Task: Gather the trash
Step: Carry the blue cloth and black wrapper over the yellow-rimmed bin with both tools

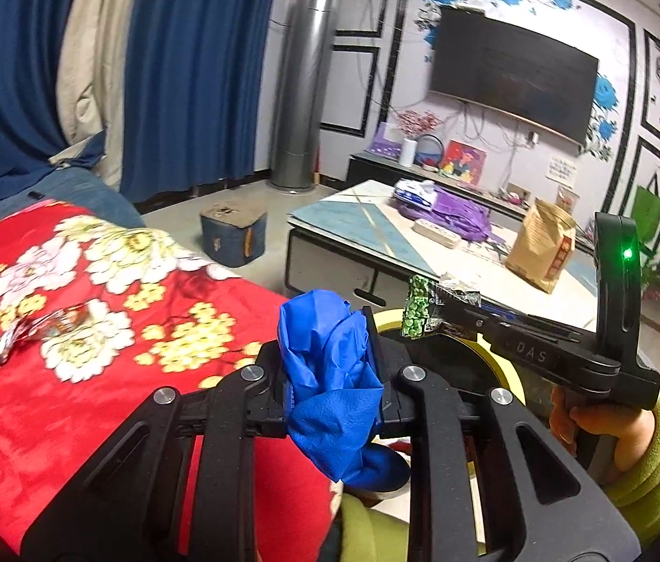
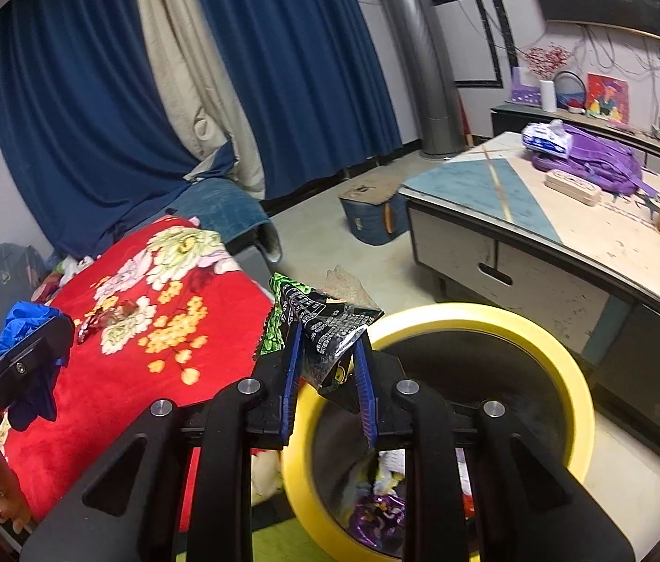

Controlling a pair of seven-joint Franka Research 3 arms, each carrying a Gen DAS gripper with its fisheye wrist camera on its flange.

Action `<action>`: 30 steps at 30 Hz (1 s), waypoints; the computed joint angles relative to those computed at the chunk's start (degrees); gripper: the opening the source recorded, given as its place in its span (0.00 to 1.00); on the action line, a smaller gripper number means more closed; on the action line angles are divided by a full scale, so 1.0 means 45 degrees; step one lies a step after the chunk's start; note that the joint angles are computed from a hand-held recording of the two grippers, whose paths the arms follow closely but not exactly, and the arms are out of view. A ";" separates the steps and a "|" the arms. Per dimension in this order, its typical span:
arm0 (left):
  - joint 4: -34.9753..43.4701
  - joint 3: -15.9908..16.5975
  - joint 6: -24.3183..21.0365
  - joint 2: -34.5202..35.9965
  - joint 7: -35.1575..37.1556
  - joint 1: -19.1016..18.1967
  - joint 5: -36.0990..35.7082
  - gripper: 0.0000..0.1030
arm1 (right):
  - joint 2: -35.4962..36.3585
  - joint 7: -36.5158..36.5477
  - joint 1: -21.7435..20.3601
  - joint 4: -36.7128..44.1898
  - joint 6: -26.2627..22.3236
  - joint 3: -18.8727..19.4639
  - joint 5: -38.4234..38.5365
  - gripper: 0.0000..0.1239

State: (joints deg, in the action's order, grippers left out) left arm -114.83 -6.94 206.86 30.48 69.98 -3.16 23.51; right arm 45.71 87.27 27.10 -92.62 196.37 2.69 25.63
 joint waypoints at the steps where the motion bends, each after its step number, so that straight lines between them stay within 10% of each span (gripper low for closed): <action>1: 0.0147 -0.0078 -0.0100 0.0096 0.0010 0.0006 0.0125 0.15 | -0.0048 0.0027 -0.0008 -0.0124 0.0069 -0.0022 0.0049 0.17; 17: 0.2331 -0.0961 -0.1352 0.1399 0.0002 -0.0190 0.1229 0.15 | -0.0496 0.0646 -0.0709 -0.1672 0.0788 0.0156 0.0583 0.17; 30: 0.4468 -0.3045 -0.3064 0.3120 0.0417 0.0882 0.2094 0.16 | -0.0509 0.1163 -0.1244 -0.2151 0.0461 0.0330 0.0469 0.20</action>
State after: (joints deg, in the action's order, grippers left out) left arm -94.72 -20.64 193.07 44.52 71.85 0.81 32.93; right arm 43.42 92.51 21.50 -102.30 198.44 4.18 27.74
